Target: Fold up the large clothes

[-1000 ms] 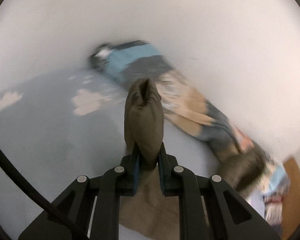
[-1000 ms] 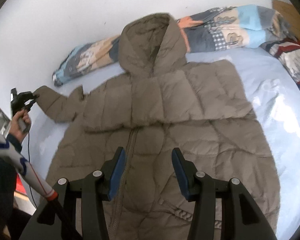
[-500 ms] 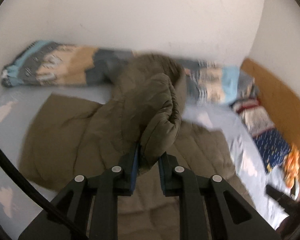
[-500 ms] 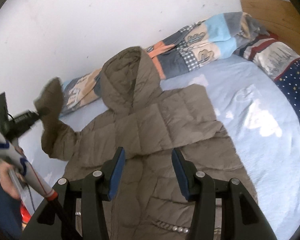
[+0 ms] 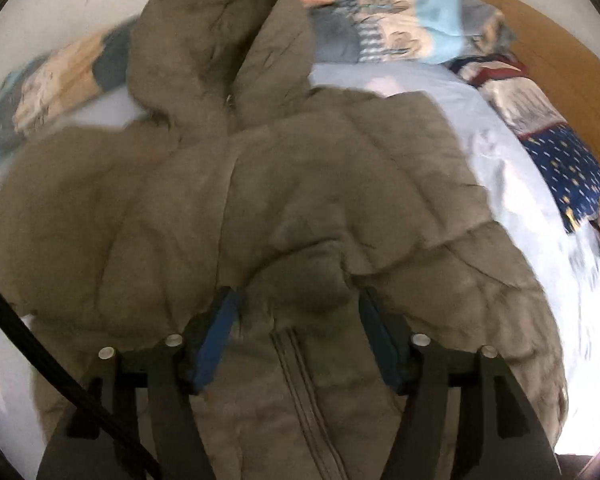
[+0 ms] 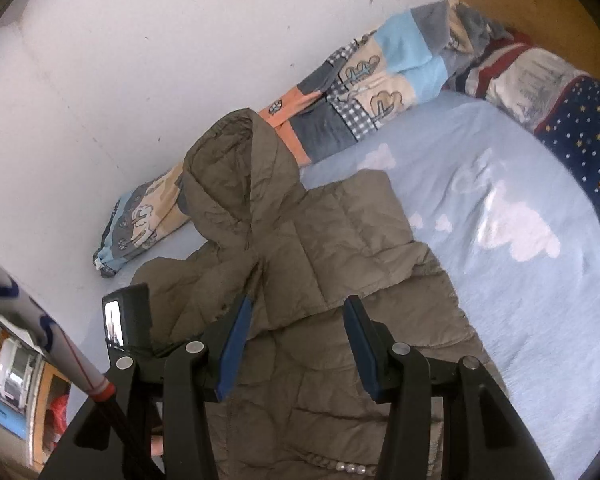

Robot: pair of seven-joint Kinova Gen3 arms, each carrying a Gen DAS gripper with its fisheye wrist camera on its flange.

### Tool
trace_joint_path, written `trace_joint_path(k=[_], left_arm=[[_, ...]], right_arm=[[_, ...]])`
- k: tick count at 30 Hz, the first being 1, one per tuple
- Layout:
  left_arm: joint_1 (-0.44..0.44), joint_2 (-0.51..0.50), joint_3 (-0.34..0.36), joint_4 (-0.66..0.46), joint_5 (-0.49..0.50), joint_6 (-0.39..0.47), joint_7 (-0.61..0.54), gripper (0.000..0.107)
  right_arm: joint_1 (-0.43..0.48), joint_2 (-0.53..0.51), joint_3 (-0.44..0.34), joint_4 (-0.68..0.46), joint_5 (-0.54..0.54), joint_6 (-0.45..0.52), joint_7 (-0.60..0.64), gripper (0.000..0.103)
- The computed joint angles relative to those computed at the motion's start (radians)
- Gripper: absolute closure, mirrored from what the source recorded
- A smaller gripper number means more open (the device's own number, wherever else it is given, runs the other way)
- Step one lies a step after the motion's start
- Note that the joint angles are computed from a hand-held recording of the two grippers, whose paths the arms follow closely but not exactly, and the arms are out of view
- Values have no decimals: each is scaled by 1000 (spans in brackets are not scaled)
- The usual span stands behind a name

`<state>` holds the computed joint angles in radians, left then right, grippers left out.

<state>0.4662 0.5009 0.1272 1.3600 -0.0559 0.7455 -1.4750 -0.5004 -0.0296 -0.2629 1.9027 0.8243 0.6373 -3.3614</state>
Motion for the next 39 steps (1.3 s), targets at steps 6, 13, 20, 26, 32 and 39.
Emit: trace_joint_path(k=[6, 13, 20, 26, 32, 39], left_arm=[[-91, -260, 84, 220, -81, -123, 50, 27], [-117, -312, -173, 365, -182, -320, 312, 25], [-413, -212, -53, 247, 66, -262, 212, 26], [-460, -189, -41, 231, 184, -237, 72, 26], [-471, -181, -26, 233, 249, -241, 18, 26], [-393, -158, -62, 207, 173, -234, 47, 26]], right_arm=[[35, 14, 21, 37, -31, -144, 15, 41], [112, 110, 23, 83, -279, -428, 188, 40], [-148, 167, 283, 77, -283, -485, 128, 40], [-178, 272, 327, -30, -398, -488, 161, 39], [-30, 366, 162, -161, -578, -398, 311, 42], [-82, 392, 198, -277, -593, -197, 434, 84]])
